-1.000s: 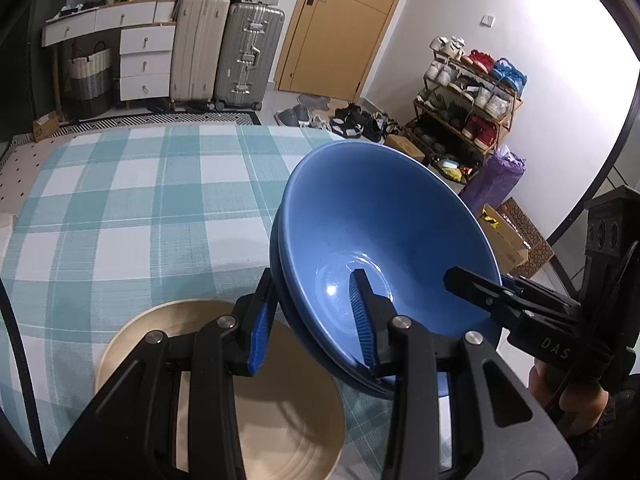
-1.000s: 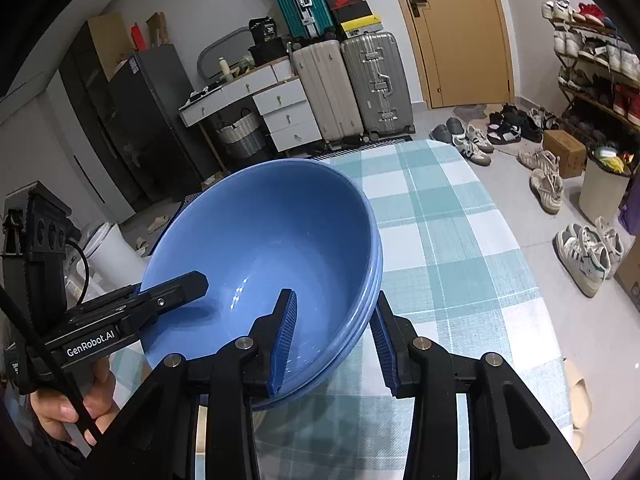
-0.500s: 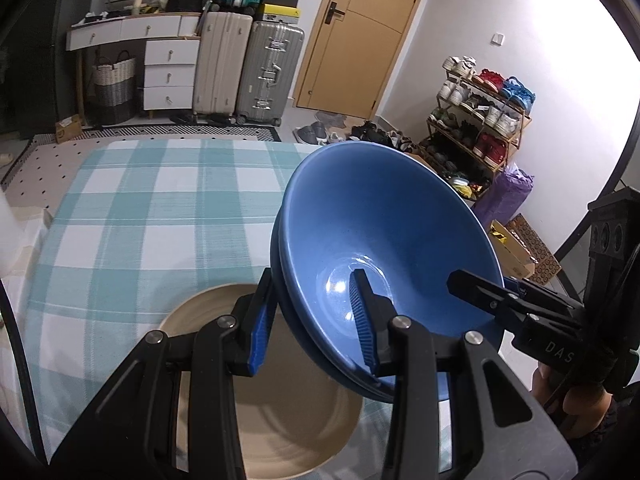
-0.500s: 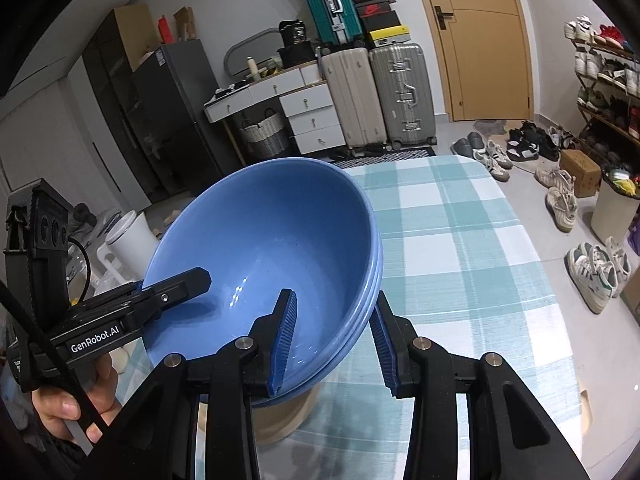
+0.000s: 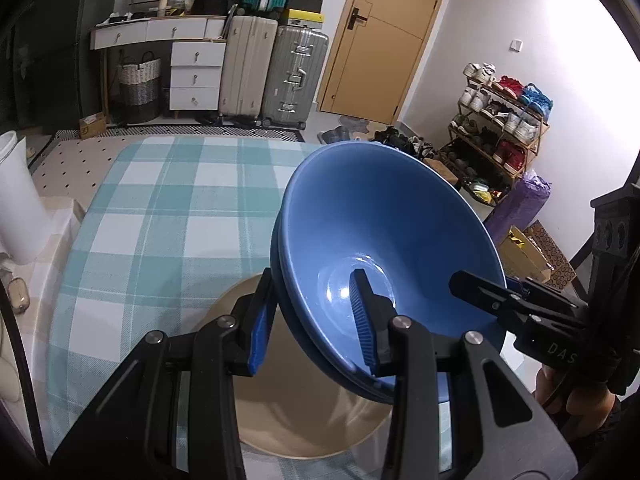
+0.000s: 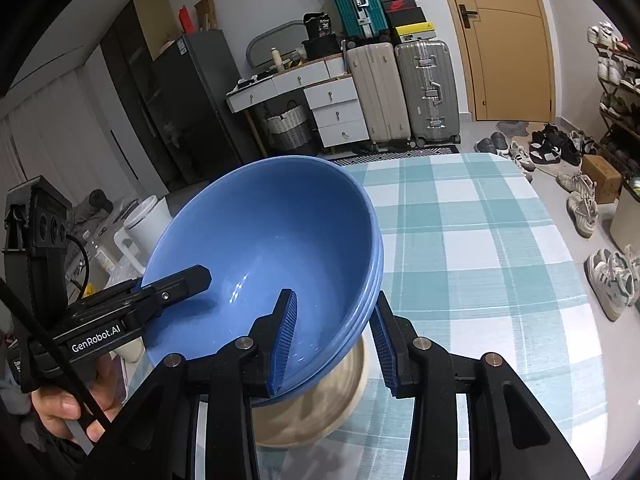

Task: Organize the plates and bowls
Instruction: 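Carry the nested bowls with both grippers over the stacked cream plates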

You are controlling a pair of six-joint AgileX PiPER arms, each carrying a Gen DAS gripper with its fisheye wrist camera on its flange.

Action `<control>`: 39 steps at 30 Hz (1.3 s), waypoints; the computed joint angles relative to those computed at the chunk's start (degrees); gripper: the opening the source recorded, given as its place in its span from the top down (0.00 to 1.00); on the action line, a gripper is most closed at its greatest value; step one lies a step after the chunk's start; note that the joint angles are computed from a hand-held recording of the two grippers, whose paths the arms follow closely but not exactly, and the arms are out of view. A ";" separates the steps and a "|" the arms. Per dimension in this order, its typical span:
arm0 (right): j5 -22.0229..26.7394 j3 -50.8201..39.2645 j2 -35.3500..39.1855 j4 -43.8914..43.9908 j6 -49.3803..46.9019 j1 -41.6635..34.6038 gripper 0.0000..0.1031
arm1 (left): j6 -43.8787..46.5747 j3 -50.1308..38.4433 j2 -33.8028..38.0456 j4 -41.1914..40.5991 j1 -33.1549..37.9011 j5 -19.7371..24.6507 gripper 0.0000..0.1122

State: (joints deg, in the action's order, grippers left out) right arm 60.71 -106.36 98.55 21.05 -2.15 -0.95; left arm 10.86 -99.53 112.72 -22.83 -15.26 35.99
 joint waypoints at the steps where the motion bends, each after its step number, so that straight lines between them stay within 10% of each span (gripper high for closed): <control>1: -0.17 0.09 0.18 -0.05 0.05 0.36 0.63 | -0.11 0.81 -0.34 0.22 0.23 -0.28 0.70; 39: -2.28 -1.25 8.51 -2.65 1.35 4.70 0.63 | -1.69 -7.82 14.22 3.07 3.44 -1.43 0.70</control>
